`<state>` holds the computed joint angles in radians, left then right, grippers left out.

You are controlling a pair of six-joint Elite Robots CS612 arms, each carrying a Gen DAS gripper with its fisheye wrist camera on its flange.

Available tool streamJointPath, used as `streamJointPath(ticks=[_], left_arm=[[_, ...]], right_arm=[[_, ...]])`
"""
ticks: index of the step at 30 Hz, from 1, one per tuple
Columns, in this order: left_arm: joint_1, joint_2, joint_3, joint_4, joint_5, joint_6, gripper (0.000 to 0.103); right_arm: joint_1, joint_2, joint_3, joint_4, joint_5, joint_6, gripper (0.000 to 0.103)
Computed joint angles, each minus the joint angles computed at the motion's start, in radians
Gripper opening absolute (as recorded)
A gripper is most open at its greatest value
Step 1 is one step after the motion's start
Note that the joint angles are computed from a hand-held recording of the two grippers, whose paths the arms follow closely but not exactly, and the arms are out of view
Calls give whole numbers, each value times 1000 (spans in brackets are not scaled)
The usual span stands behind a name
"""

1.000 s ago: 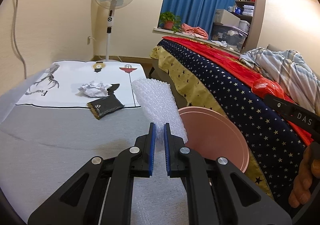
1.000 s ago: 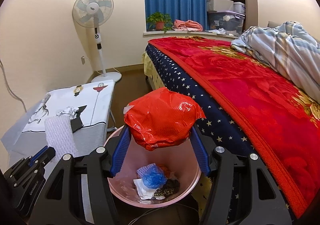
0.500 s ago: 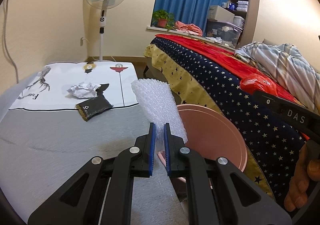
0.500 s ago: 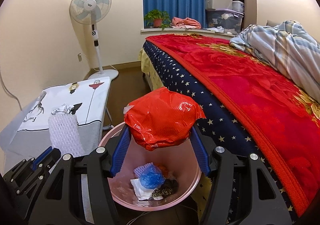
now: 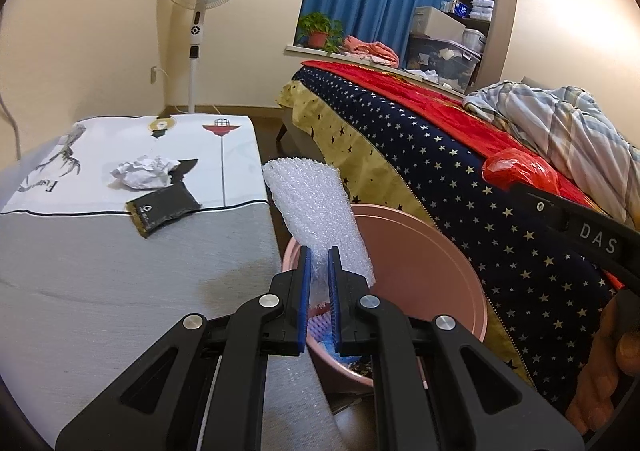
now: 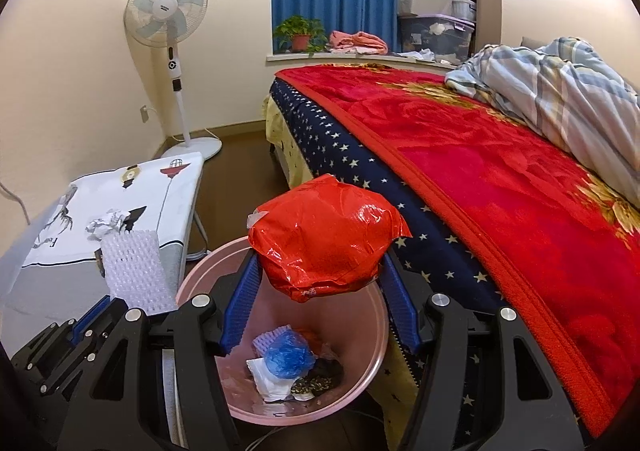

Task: Collect trash
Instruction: 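Hold the red bag over the bin with the right tool while the left tool brings the net, then open both tools to drop the red bag and foam net into the bin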

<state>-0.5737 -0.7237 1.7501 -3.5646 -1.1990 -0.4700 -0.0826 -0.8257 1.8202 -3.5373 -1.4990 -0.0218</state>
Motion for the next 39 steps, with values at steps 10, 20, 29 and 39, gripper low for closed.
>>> streamJointPath(ticks=[10,20,29,39], left_arm=[[-1,21,-35,27,-26,-3,8],[7,30,-48,21,-97,25,25],[11,-4,8,-17,-37,9,26],[34,-74,43,-24,-42,22,26]], right_arm=[[-6,5,-8,16,-9,13,60],[-6,7,-7,14,-19,30,74],[-13,2,6,-9,12,51,75],[-13,-12,26,-34,63,52,69]])
